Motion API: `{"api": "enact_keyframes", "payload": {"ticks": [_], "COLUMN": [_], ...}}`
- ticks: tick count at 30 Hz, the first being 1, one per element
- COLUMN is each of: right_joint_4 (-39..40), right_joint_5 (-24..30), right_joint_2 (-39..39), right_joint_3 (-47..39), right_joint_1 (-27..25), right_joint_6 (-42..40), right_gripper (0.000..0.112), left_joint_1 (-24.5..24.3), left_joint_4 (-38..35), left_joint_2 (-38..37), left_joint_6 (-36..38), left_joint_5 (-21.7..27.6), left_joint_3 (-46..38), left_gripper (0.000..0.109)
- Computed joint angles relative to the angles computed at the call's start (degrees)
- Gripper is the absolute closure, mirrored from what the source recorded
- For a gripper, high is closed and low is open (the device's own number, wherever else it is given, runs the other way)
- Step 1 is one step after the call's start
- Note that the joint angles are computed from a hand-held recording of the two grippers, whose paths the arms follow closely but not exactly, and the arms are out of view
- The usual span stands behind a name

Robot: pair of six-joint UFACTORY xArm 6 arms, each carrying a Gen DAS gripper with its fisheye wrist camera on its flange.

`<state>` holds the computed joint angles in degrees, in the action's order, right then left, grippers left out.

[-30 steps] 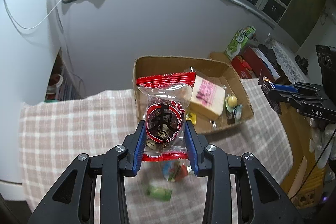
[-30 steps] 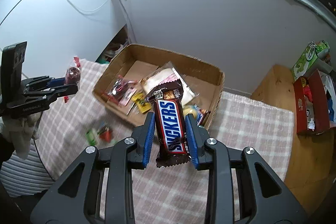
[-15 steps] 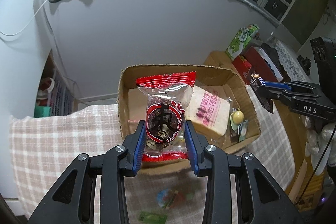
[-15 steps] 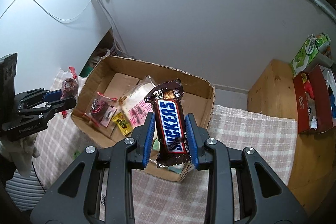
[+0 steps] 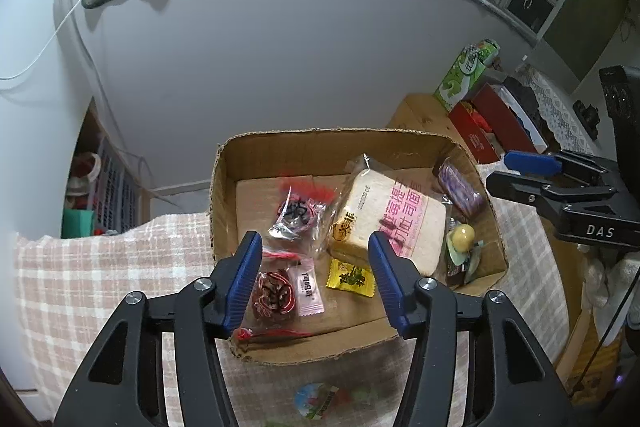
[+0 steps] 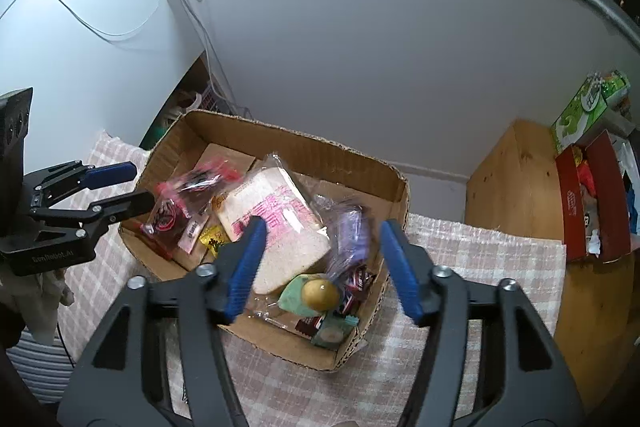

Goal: Organize snacks
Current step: 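Carry the Snickers bar and red chocolate bag into the box and release both, then move both grippers back toward the black candy pack and green candy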

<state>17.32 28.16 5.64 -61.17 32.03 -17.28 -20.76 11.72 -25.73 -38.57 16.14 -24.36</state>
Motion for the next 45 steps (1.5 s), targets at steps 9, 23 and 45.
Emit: {"api": "enact_keyframes", "payload": {"ticks": [9, 23, 45], "right_joint_4": [-0.02, 1.76, 10.36], "right_joint_5": [0.7, 0.33, 6.98], "right_joint_2": [-0.72, -8.08, -19.89], "right_joint_3": [0.49, 7.73, 25.14], "right_joint_1": [0.1, 0.94, 8.09], "right_joint_6": [-0.21, -2.03, -12.09], "right_gripper": [0.048, 0.048, 0.048], "left_joint_1": [-0.03, -0.87, -16.07], "left_joint_4": [0.7, 1.89, -0.8], "left_joint_2": [-2.19, -14.66, -50.99], "left_joint_6": [-1.15, -3.71, -24.44], "left_joint_5": [0.68, 5.56, 26.0], "left_joint_3": [1.37, 7.93, 28.44], "left_gripper": [0.054, 0.054, 0.059]}}
